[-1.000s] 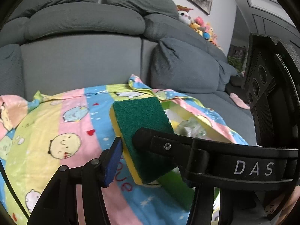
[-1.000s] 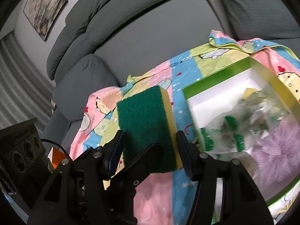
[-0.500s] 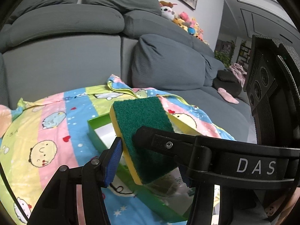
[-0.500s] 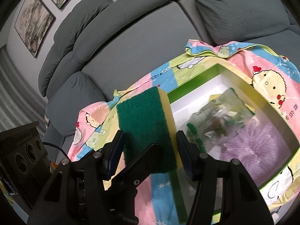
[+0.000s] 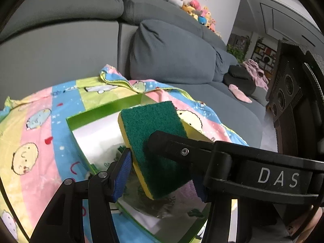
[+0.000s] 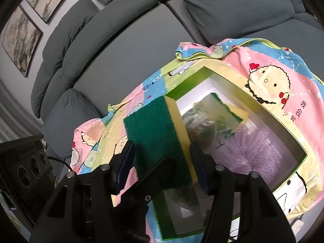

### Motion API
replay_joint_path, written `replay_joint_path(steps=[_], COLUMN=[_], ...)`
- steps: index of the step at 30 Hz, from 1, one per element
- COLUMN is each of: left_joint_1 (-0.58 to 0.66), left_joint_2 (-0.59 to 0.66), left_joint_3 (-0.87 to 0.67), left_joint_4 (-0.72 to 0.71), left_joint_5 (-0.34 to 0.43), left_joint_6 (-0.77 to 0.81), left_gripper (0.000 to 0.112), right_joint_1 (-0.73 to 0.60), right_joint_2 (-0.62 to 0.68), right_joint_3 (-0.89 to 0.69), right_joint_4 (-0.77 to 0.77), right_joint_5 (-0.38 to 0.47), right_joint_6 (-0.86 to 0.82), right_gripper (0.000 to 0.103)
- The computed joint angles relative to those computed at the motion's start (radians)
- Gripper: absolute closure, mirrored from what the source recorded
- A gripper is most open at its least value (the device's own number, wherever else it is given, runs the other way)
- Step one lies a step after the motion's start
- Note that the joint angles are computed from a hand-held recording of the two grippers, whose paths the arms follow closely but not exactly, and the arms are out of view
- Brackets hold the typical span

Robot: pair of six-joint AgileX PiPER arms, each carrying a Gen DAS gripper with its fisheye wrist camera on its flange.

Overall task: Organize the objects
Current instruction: 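Carry the scouring sponge over the white box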

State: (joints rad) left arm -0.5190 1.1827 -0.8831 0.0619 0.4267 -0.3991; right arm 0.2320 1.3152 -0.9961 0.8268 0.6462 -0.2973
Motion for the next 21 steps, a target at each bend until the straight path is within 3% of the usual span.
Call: replay_joint_path(steps=[9,17,21], left_joint_1=[0.029,0.029,0.064], left_joint_2=[0.061,0.081,0.108], left_joint_3=[-0.010,-0.022,-0.025], left_joint_4=[-0.177,-0.197,-0.340], left_joint_5=[0.006,0.019,0.032], left_joint_6=[0.111,0.114,0.225], left_gripper=[0.057,0.057,0.057], right_joint_1=[-0.035,-0.044,-0.043], right_joint_2=[0.034,0.044,0.052], right_joint_3=[0.001,0.008,0.008], right_joint_4=[-0.010,0.007,-0.007], right_joint_5=[0.018,0.018,0.012], right_joint_6=[0.019,0.005,0.028], right_gripper=[0.046,0.046,0.046])
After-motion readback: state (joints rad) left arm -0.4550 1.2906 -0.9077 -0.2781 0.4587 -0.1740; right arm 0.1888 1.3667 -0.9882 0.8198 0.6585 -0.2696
